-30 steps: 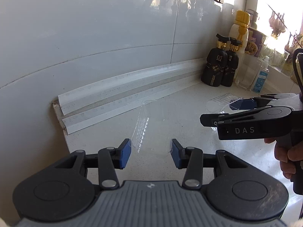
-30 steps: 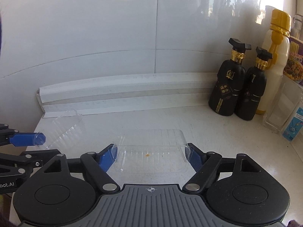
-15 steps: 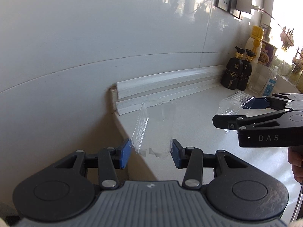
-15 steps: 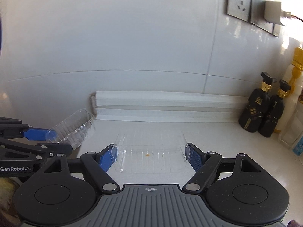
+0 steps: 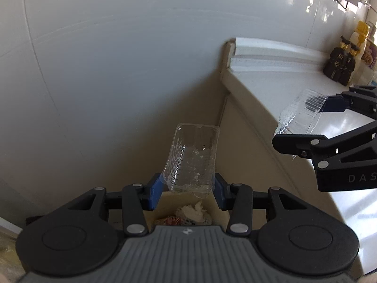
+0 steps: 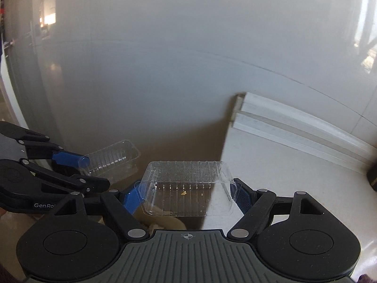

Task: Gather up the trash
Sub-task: 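Carry the clear plastic tray down over the bin with both tools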

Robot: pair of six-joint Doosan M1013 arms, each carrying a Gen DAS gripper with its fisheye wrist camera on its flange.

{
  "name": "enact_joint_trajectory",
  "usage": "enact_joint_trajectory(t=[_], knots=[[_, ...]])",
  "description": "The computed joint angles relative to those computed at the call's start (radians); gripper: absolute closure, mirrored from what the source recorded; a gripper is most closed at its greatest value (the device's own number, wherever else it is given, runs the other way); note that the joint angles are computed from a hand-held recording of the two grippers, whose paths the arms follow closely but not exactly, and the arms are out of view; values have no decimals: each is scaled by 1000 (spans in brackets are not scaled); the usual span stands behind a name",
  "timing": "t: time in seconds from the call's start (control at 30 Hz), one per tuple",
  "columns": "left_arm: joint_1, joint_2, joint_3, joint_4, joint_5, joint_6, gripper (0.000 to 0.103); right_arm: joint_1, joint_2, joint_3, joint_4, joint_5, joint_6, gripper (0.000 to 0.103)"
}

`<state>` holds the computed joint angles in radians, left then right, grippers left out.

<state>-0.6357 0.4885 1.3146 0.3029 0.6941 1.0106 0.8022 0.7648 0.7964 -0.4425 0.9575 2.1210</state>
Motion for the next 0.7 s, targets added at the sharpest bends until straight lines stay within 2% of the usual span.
enact_joint_trajectory(t=[0.3, 0.57, 0.7], knots=[[28, 7, 77, -95, 34, -13, 61, 14, 112, -142, 143, 154, -243, 23], [45, 49, 87, -172, 31, 0, 61, 10, 226, -295, 207, 308, -389, 23], [55, 61, 97, -211, 24, -13, 61, 16, 309, -443, 210, 428, -461, 22]])
